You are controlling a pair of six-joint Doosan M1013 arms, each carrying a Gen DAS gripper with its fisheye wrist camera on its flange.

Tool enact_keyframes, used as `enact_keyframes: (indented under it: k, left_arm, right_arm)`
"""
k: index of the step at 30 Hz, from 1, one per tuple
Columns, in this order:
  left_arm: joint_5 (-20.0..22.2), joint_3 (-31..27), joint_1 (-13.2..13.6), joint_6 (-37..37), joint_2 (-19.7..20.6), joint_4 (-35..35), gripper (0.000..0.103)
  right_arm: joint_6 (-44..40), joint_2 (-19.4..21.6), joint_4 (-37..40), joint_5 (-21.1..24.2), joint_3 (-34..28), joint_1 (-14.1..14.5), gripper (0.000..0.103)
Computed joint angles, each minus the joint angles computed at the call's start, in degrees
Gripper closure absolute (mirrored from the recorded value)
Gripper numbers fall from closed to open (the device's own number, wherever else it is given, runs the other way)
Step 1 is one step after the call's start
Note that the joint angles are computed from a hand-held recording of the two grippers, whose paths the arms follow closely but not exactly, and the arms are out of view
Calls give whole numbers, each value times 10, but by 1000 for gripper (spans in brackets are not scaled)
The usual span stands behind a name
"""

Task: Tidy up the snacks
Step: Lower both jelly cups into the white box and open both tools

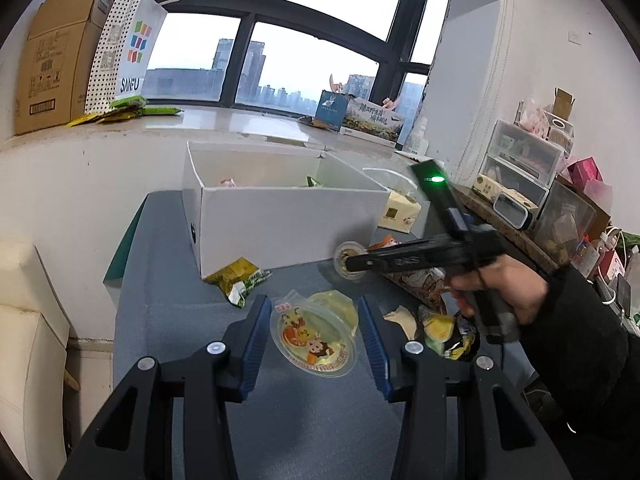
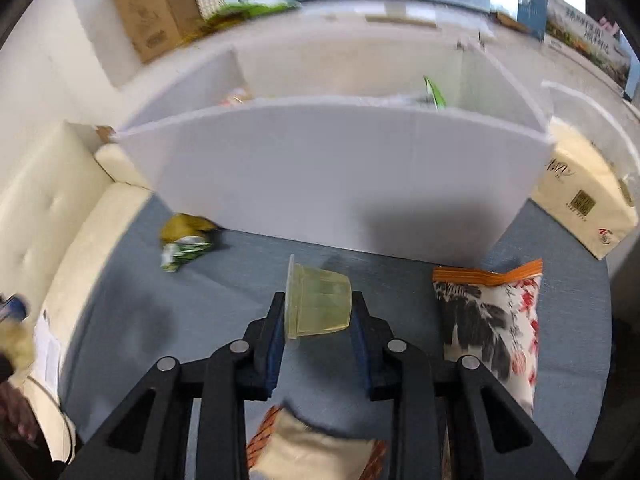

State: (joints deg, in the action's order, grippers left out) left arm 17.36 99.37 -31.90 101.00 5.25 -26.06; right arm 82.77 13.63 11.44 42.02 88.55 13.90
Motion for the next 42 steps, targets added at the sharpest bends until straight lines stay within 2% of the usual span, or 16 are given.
enact_keyframes:
  k: [6, 9, 11, 12, 13, 15, 17, 20, 26, 27, 28, 29, 30, 32, 35, 42]
  left_arm:
    - [-2, -32, 8, 17, 10, -6, 54]
    - [-4, -65, 15, 18, 26, 0, 54]
    - [4, -98, 22, 27, 44, -17, 54]
    - [8, -114, 24, 18, 54, -6, 54]
    - [10, -135, 25, -11, 66, 28, 54]
    - [29, -173, 27, -27, 89, 47, 54]
    - [54, -220, 27, -75, 119, 100, 54]
    - [92, -280, 28, -132, 160, 160, 54]
    - [157, -343, 24, -196, 211, 258, 51]
    - [171, -349, 24, -198, 216, 258, 35]
    - [183, -354, 25, -201, 220, 253, 8]
    - [176, -347, 28, -205, 217, 239, 0]
    - [166, -339, 30, -204, 213, 228, 0]
    - [166, -332, 31, -206, 208, 228, 0]
    - [159, -323, 25, -230, 198, 280, 0]
    - [145, -298, 19, -223, 170, 285, 0]
  right_arm:
    - [-73, -68, 86, -80, 44, -9, 71]
    - [-82, -86, 114, -118, 46, -15, 71]
    - [-72, -87, 116, -135, 36, -15, 71]
    - [-44, -84, 86, -144, 24, -13, 71]
    - [-21, -77, 64, -142, 9, -13, 71]
    - [-11, -67, 67, -137, -9, -18, 71]
    - [-2, -46, 69, -120, -37, -23, 71]
    - [48, -15, 15, -97, -71, -21, 71]
    - [55, 23, -1, -61, -101, -28, 70]
    - [46, 28, 12, -51, -106, -31, 68]
    - [43, 32, 19, -41, -112, -34, 41]
    - [67, 35, -3, -37, -116, -33, 20]
    - [103, 33, -41, -51, -110, -30, 0]
    - [130, 23, -73, -84, -94, -29, 0]
    - [154, 15, -88, -87, -85, -30, 0]
    - [94, -9, -31, -104, -61, -27, 0]
